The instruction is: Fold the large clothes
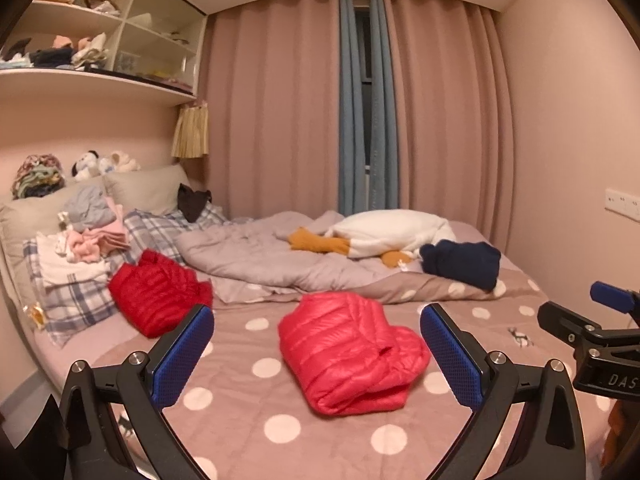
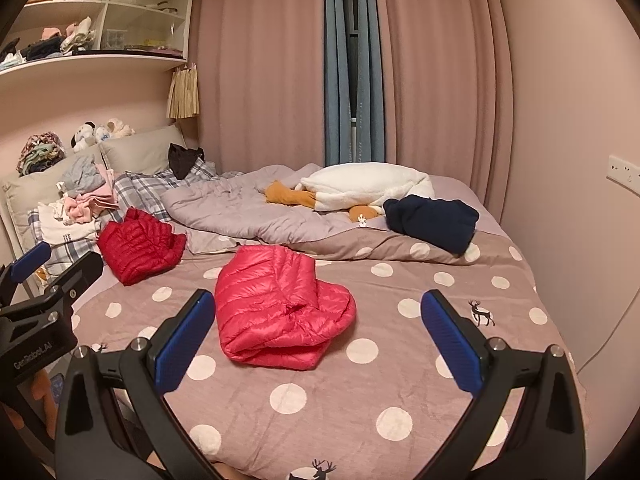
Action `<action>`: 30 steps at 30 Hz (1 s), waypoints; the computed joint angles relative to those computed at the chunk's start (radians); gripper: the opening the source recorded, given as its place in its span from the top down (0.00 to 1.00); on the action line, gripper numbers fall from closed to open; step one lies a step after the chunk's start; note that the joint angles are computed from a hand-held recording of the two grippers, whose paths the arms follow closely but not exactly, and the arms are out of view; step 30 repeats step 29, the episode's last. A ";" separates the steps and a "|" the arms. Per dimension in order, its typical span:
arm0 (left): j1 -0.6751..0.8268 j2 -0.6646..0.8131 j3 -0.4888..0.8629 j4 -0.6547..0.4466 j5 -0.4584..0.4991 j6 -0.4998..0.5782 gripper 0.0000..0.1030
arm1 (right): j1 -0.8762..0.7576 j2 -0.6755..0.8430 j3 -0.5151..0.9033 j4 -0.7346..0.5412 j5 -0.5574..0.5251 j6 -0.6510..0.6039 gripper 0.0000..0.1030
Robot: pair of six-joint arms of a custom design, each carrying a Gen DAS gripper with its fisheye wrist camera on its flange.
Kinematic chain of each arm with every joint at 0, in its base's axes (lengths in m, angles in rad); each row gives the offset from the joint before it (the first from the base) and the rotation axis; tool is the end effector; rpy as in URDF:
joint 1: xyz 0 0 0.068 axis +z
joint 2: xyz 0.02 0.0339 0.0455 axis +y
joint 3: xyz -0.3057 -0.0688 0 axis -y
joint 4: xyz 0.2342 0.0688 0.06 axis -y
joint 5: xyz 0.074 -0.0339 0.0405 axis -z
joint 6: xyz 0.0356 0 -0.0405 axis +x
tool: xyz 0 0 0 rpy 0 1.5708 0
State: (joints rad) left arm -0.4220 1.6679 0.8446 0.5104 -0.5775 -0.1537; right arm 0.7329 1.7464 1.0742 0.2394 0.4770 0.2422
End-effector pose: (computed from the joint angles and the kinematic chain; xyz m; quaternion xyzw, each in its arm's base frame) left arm 0.3287 -0.1263 0.2548 -0.0623 0.7906 0.0607 0.6061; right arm 0.3007 0.2487 0.2713 -0.0754 0.8250 0.0694 0.5558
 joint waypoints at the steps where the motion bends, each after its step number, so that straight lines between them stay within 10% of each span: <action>1: 0.000 0.003 -0.001 0.007 0.005 0.001 0.01 | -0.001 0.002 0.000 0.001 0.002 -0.001 0.00; 30: 0.062 0.058 0.040 0.003 0.068 -0.040 0.01 | -0.028 0.090 0.087 -0.028 -0.003 0.037 0.00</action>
